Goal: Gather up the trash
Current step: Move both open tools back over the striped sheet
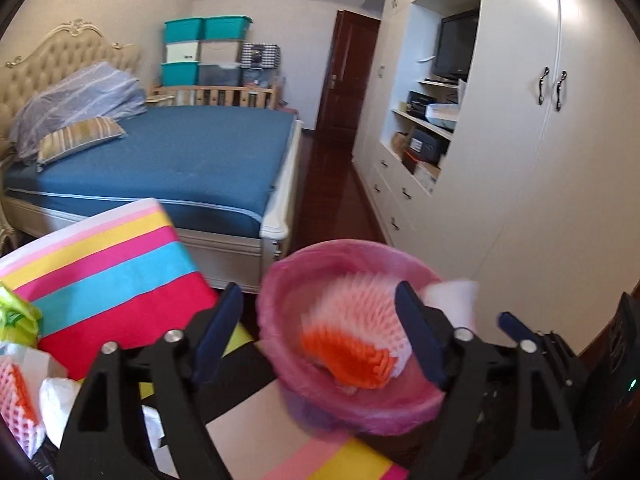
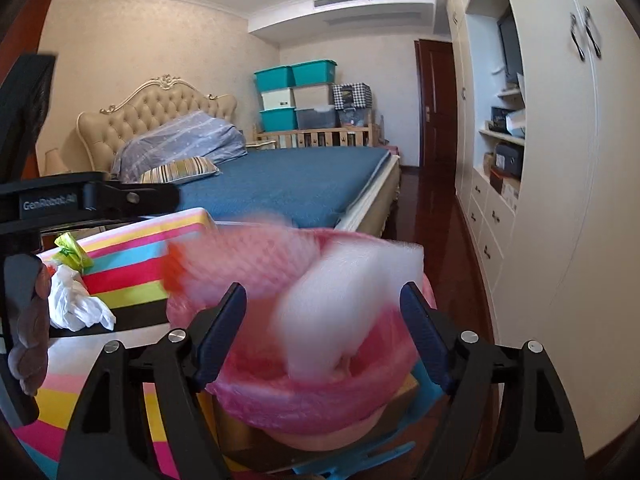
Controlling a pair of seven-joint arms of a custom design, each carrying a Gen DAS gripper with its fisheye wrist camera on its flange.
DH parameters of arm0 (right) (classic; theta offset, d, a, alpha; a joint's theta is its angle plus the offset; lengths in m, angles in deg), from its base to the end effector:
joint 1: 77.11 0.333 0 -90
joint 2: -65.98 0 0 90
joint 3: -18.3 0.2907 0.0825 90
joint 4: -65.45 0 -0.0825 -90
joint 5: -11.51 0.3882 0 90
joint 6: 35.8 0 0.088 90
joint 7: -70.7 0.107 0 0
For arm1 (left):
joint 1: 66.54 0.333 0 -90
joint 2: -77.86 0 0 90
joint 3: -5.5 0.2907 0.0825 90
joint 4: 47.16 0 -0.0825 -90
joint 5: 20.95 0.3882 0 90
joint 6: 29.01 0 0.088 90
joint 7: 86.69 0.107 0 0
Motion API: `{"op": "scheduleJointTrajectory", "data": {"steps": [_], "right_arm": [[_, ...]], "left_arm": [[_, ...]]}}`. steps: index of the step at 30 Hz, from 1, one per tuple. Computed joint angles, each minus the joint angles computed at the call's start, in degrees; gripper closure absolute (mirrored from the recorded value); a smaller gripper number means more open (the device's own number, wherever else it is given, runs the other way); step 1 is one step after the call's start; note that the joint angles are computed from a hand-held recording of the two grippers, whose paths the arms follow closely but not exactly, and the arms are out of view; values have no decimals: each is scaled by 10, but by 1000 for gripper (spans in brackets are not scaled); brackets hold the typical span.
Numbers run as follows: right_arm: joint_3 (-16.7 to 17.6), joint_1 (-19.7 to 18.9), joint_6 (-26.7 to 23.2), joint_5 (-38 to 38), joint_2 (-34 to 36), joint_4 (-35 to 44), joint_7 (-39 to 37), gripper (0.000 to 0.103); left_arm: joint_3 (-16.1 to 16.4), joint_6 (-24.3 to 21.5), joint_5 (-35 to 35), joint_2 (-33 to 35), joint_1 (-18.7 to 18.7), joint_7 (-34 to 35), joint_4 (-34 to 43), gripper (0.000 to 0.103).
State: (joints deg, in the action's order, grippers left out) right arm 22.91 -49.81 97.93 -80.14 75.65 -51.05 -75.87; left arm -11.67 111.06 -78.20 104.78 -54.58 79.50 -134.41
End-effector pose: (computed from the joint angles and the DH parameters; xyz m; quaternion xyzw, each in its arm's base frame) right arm 0.5216 0.3041 0.3625 -0.4504 0.7053 -0.4326 0.3355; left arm 0.7171 -0.0316 0.4262 -0.3721 0.7956 -0.4637 0.1167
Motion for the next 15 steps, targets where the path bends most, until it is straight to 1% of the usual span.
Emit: {"op": "scheduleJointTrajectory", "data": {"steps": [2, 4, 6, 9, 12, 15], "right_arm": [[3, 4, -7, -2, -7, -11, 9, 27], [10, 10, -19, -10, -19, -28, 31, 27], [18, 17, -34, -11, -26, -37, 45, 27], [31, 29, -54, -12, -31, -43, 58, 27], [39, 40, -65, -9, -23, -31, 49, 27], [41, 51, -59, 1, -5, -5, 27, 27]], "left_arm": [[0, 17, -14, -7, 9, 21, -15, 16], [-3, 31, -47, -21, 24, 57, -37, 6], [-1, 41, -82, -38, 36, 97, -63, 5], [14, 29, -122, -67, 50, 152, -103, 5], [35, 18, -171, -103, 59, 236, -153, 5], [64, 2, -182, -127, 59, 288, -187, 5]]}}
